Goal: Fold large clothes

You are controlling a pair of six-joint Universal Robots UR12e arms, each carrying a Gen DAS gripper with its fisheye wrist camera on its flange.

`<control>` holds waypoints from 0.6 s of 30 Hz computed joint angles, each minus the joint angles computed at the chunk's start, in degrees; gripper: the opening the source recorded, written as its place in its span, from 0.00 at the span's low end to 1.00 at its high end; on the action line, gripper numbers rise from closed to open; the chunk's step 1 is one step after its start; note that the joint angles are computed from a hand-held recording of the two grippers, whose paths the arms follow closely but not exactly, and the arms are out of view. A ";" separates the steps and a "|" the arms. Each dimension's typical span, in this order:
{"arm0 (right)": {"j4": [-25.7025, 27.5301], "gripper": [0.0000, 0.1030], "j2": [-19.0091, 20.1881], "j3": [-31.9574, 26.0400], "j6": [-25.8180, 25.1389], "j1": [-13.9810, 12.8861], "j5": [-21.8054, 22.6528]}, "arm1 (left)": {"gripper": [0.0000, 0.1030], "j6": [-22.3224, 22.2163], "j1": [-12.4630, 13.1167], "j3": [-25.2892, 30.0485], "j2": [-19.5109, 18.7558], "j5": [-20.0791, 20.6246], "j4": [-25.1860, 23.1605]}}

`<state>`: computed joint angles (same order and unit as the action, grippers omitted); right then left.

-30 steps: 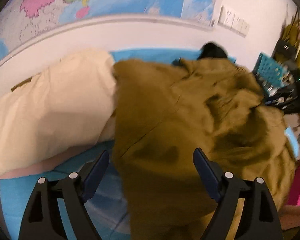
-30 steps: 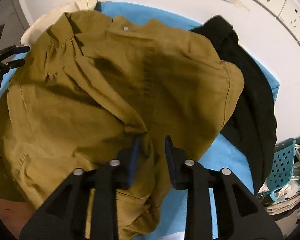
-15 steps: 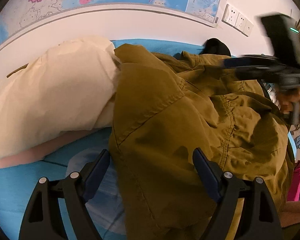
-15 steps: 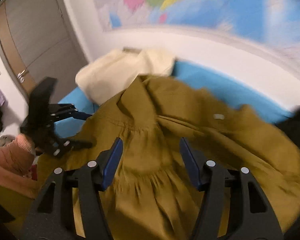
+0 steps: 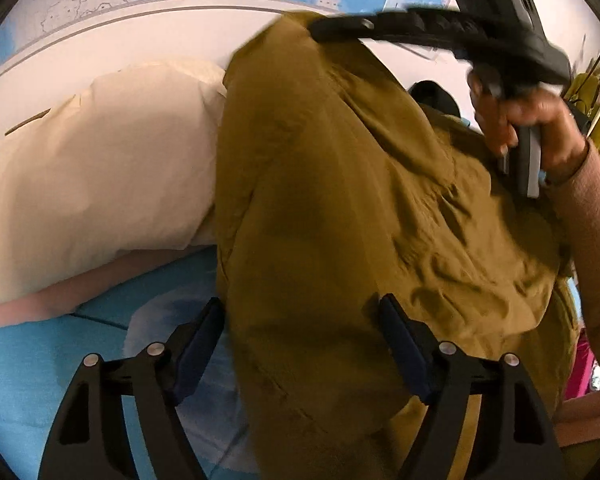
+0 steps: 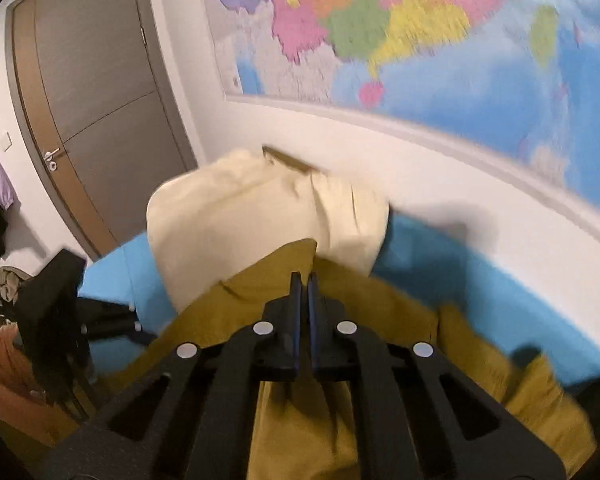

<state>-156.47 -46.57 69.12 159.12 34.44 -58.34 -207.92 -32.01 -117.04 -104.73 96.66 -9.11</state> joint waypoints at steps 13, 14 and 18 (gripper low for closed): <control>-13.24 0.63 -12.98 22.61 13.33 -6.42 -3.21 | 0.70 -0.27 -1.09 0.58 0.74 5.42 -1.15; -14.43 0.66 -14.70 25.85 14.21 -7.38 -3.72 | 0.71 -0.04 -1.33 0.52 0.94 6.38 -0.72; -17.87 0.77 -20.32 37.78 17.83 -11.10 -6.62 | 0.72 1.04 -1.39 1.24 0.95 7.53 0.45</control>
<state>-174.34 -66.89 106.90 176.95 23.34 -64.95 -206.88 -33.40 -115.80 -103.78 104.19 -8.67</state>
